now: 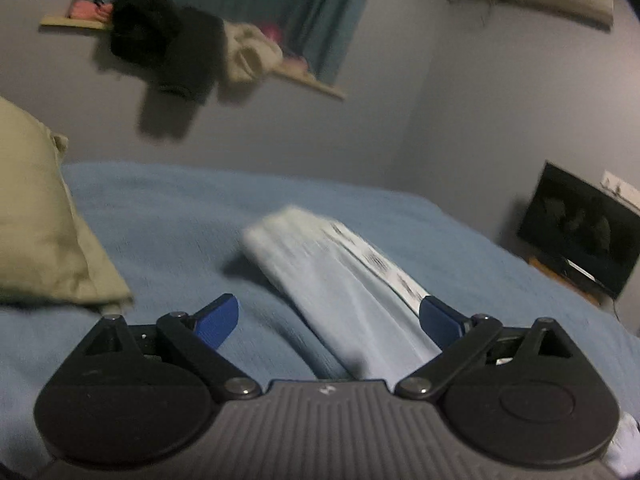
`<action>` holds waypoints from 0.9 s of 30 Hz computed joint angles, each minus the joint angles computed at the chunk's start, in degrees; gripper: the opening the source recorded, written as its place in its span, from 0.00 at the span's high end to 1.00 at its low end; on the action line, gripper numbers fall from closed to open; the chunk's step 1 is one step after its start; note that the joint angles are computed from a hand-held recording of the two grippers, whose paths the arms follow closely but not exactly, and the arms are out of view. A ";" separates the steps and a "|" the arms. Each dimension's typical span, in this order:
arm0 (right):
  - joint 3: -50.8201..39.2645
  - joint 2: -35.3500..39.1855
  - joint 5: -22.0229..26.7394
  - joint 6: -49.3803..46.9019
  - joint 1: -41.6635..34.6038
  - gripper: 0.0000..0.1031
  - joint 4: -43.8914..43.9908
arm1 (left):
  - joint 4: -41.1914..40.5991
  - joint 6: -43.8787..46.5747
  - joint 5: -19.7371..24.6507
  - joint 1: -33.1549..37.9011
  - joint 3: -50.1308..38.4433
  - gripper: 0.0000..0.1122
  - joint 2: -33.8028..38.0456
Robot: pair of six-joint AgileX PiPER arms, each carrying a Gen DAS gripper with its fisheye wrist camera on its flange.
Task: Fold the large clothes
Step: 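Grasp the cuff of the taped sleeve with the left gripper, then fold the taped sleeve across the jacket body and open the left gripper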
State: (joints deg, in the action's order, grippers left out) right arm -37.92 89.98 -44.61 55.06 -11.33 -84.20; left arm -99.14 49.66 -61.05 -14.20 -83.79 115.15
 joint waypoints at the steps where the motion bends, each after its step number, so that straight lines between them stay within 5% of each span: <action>1: 0.32 0.14 -0.40 -0.99 0.08 0.40 0.22 | 0.98 -1.03 0.73 0.99 0.68 0.13 -0.10; 6: 1.40 1.16 -1.08 -4.82 0.93 0.40 0.70 | 2.65 -2.35 6.57 6.54 -0.38 0.15 1.87; 11: 0.77 2.50 -1.38 -3.29 1.11 0.40 -0.47 | 5.55 -15.30 14.12 11.64 2.46 0.22 1.93; 14: 0.28 3.52 -1.98 -2.29 0.81 0.40 -0.86 | 8.63 -18.37 16.68 13.07 3.87 0.45 1.55; 15: 0.19 3.74 -2.03 -2.12 0.76 0.40 -0.86 | 11.16 -20.53 17.05 12.99 4.97 0.69 1.13; 16: 0.08 3.95 -2.24 -1.95 0.58 0.40 -0.90 | 13.87 -23.11 17.30 12.84 6.15 0.77 0.73; 23: -0.35 3.58 -5.04 0.38 -1.62 0.40 -0.68 | 25.75 -34.33 13.92 8.18 12.40 0.88 -4.34; 27: -1.10 2.75 -6.25 2.48 -2.95 0.40 -0.59 | 28.90 -26.78 13.05 2.05 8.34 0.90 -5.31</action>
State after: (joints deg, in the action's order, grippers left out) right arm -39.03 92.73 -50.87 57.54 -14.28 -84.79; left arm -70.24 22.88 -48.00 -12.15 -75.45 109.83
